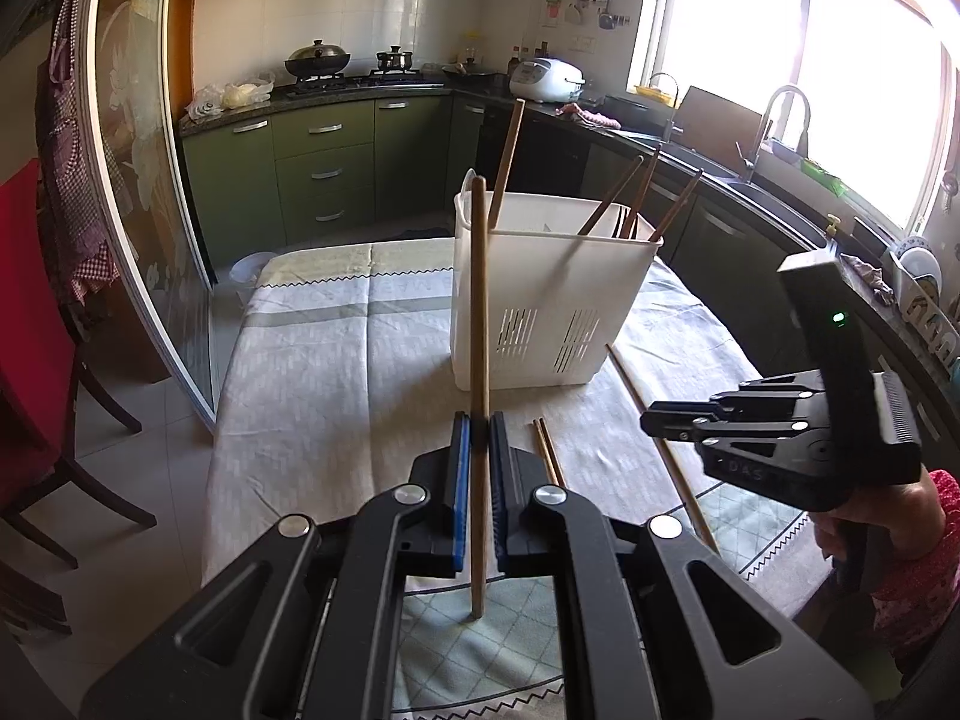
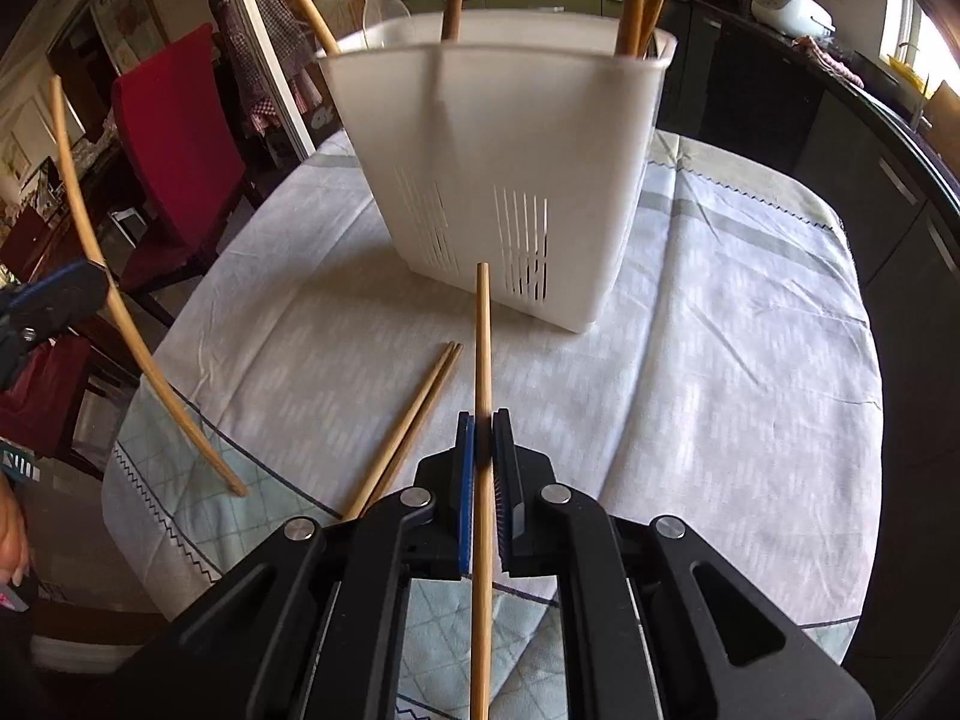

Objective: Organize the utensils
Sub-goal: 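Carry both chopsticks upright over the white holder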

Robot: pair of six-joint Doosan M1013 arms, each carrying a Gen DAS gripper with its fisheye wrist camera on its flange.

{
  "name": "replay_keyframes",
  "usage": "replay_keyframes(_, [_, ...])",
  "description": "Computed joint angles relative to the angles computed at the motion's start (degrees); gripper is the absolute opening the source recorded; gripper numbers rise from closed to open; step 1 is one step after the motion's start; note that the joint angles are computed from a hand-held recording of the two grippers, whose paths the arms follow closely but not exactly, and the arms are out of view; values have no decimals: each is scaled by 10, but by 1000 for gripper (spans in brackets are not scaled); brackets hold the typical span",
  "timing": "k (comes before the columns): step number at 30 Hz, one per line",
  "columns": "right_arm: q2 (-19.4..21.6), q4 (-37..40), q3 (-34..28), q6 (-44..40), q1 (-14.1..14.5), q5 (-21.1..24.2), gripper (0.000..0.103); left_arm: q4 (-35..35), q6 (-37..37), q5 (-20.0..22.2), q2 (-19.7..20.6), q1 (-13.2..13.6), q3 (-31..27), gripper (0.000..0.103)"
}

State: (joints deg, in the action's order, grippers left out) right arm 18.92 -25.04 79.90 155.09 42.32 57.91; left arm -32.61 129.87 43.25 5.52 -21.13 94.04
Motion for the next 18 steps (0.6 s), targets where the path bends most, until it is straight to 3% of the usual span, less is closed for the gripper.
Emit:
replay_keyframes(9, [-60, -128, 27, 94, 49, 15, 7, 5, -2, -4, -1, 0, 0, 6])
replay_keyframes(18, [-74, -150, 38, 116, 62, 23, 7, 2, 0, -6, -3, 0, 2, 6])
